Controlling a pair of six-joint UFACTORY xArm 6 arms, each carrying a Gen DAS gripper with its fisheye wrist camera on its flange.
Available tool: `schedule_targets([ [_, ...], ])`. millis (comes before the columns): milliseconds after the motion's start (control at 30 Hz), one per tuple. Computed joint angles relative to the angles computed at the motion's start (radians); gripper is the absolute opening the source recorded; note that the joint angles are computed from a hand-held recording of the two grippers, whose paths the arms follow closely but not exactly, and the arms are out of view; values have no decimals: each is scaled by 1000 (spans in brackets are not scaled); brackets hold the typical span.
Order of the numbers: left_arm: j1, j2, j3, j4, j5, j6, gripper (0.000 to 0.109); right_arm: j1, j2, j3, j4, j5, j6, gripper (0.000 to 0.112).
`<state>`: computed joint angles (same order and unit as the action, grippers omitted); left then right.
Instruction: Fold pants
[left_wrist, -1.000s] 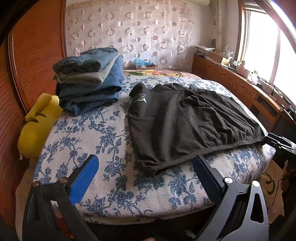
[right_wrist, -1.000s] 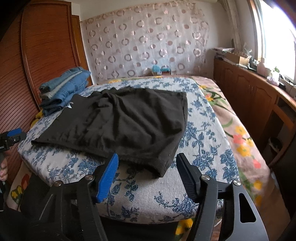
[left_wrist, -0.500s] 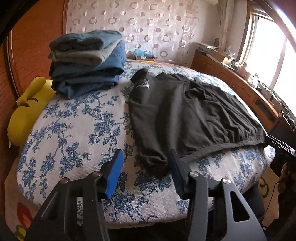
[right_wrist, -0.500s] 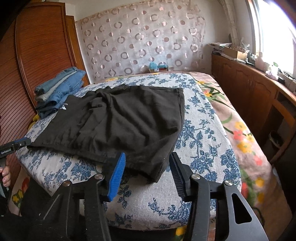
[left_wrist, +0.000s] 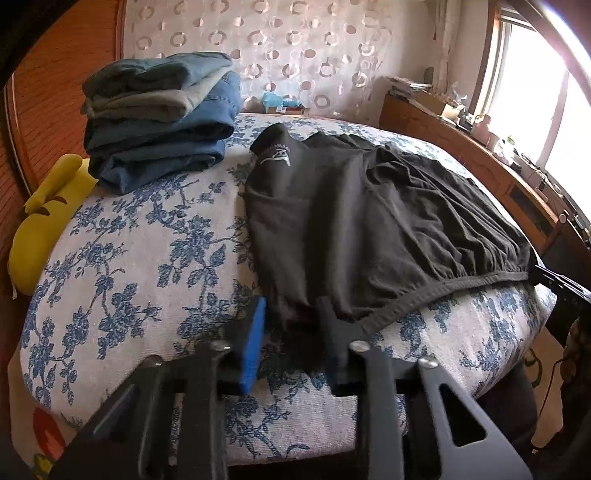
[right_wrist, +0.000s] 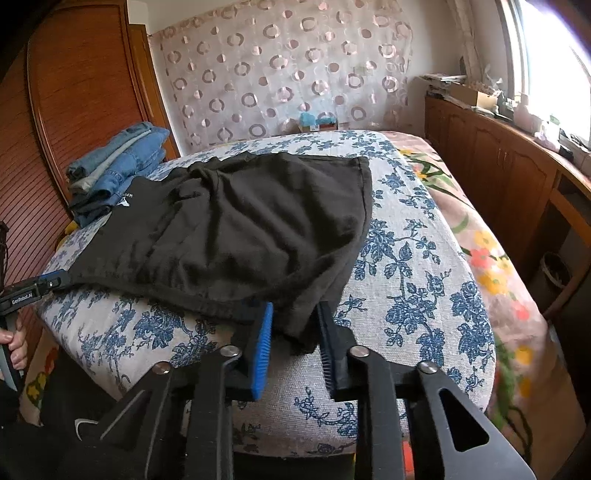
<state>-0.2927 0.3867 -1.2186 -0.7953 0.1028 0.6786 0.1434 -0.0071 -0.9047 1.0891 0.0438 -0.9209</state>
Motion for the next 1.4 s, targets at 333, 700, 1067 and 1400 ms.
schedule_targets([
  [333, -25, -100, 33, -311, 11, 302, 3, -2, -47, -9, 347, 18, -340, 10],
  [700, -25, -204, 86, -473, 42, 462, 3, -15, -147, 78, 354, 41, -369, 9],
  [1067, -32, -192, 92, -471, 44, 469, 3, 6, -176, 115, 311, 8, -331, 21],
  [1400, -71, -164, 60, -352, 46, 387, 3, 28, -105, 42, 439, -23, -463, 41],
])
